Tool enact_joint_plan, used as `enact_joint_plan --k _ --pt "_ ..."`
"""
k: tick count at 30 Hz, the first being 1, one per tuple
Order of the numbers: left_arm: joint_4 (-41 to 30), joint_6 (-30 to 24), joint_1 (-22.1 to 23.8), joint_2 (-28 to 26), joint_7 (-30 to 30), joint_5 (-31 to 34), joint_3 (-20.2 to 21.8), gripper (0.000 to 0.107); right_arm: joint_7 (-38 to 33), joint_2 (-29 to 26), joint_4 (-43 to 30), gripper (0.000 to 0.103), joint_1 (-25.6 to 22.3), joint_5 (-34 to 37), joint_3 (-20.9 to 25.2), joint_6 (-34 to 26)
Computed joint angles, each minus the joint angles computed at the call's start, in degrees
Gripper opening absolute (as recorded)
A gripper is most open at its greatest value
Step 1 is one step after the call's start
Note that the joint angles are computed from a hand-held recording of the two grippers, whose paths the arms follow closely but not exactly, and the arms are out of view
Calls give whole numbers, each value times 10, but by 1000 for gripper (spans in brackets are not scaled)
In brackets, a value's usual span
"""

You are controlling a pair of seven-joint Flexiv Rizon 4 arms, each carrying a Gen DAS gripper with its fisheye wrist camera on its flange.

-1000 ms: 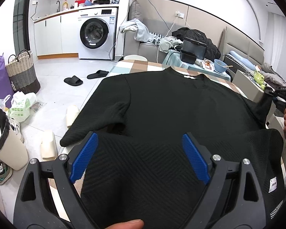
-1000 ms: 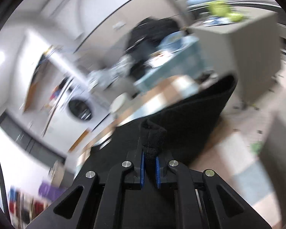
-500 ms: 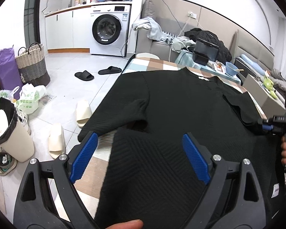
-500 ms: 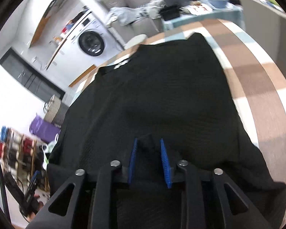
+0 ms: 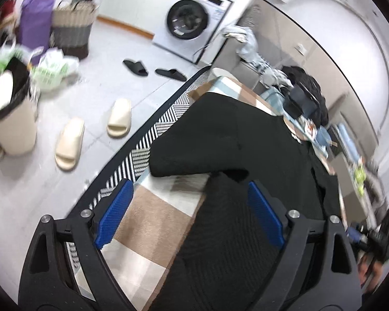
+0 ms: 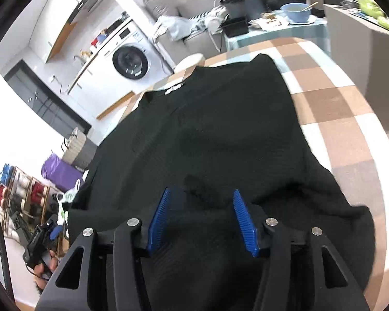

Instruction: Fold small clothes

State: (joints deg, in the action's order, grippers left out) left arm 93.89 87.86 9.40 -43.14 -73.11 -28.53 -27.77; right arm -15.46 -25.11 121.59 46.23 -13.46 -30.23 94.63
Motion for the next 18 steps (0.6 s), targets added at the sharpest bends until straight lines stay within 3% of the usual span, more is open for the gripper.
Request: enact_joint_plan --k 2,5,9,15,18 --pt "4 -16 26 -5 1 -17 -27 68 13 3 21 54 49 11 -48 24" --pt "-6 -44 56 -27 6 -56 -70 64 18 6 52 56 122 55 -114 52" --pt "-37 -59 41 -49 5 -85 -63 64 10 1 71 60 198 106 -178 61" --pt "-128 -124 -19 -90 -27 -115 0 64 -13 -5 63 61 179 158 -138 67" --pt "-168 -142 -44 -109 -49 -120 31 63 -25 -10 66 61 196 182 -151 68"
